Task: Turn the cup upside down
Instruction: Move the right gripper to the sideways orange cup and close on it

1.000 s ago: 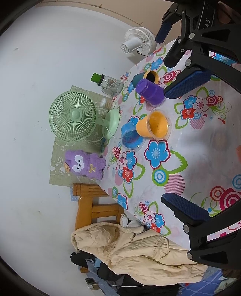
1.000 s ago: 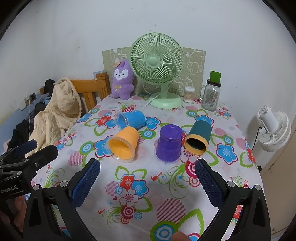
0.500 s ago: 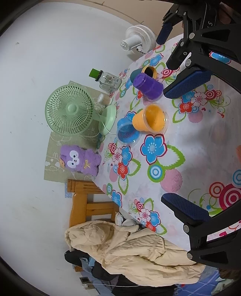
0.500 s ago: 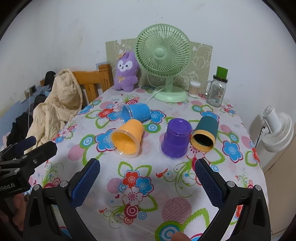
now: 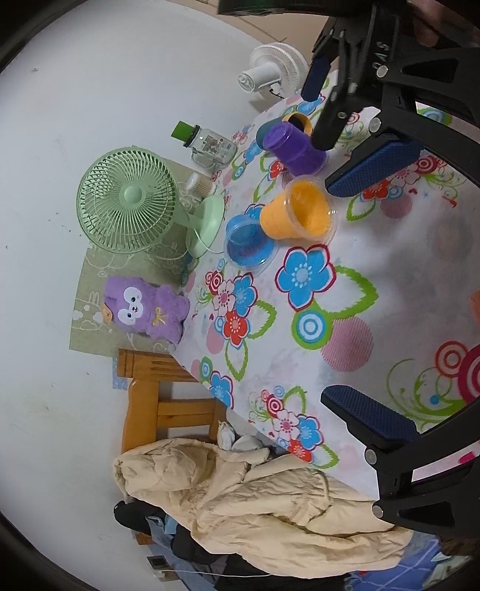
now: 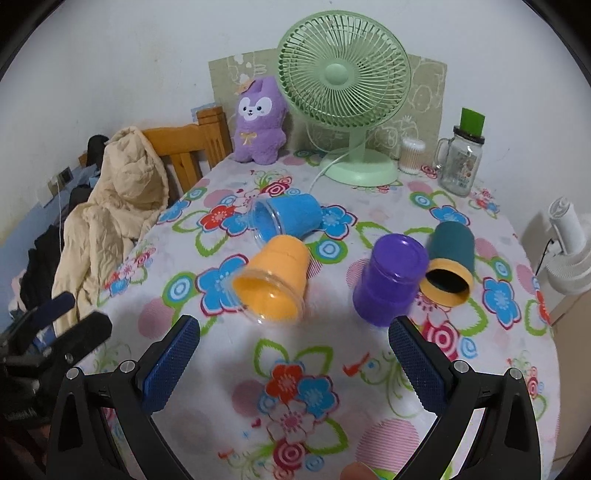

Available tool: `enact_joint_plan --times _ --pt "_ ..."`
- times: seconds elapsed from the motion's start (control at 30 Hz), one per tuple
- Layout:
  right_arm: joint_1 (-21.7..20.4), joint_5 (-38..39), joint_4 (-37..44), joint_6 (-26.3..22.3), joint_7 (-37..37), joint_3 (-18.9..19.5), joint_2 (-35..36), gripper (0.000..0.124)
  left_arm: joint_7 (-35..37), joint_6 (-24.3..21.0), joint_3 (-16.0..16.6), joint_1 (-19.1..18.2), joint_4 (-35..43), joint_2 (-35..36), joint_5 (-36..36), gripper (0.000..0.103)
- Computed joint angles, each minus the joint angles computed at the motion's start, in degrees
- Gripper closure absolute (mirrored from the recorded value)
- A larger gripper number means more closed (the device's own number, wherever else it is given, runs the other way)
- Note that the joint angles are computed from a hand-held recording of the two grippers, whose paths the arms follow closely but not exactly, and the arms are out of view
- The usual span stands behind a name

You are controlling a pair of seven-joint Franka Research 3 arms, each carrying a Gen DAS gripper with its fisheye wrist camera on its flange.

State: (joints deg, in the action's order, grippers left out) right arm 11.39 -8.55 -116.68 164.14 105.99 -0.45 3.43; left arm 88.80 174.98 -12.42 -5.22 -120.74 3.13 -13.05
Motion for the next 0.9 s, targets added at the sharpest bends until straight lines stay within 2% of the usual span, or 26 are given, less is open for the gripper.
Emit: enact_joint_plan --times 0.1,0.23,0.3,0.53,0.73,0.9 --pt "-0.07 2.75 3.18 -1.91 -1.64 0.30 2.36 0.021 0.33 -0.87 0.00 0.27 1.68 1.50 0.51 0.000" --pt "-0.93 12.76 8.00 -4.81 -8.01 1.64 5.87 0.021 0.23 -2.48 -0.61 1.11 4.15 3.66 1.58 0.000" --pt "-0.64 14.72 10.17 -5.73 -9.99 1.65 7.44 0.021 0.25 -3.39 -0.87 1.49 5.76 5.03 2.58 0.000" --pt "1.06 14.35 17.51 -10.33 -11.32 0.21 12.84 0.021 0.98 -6.83 -2.22 2.94 10.50 8.69 4.75 0.000" --pt "2.20 11.26 24.30 -16.03 -10.91 -1.31 17.88 0.021 -1.56 -10.40 -0.68 1.46 14.97 12.10 11.32 0.000" --pt "2.36 9.82 29.36 -20.73 -11.97 -1.64 21.25 0.021 2.02 -14.00 -1.72 1.76 19.50 15.32 13.49 0.000"
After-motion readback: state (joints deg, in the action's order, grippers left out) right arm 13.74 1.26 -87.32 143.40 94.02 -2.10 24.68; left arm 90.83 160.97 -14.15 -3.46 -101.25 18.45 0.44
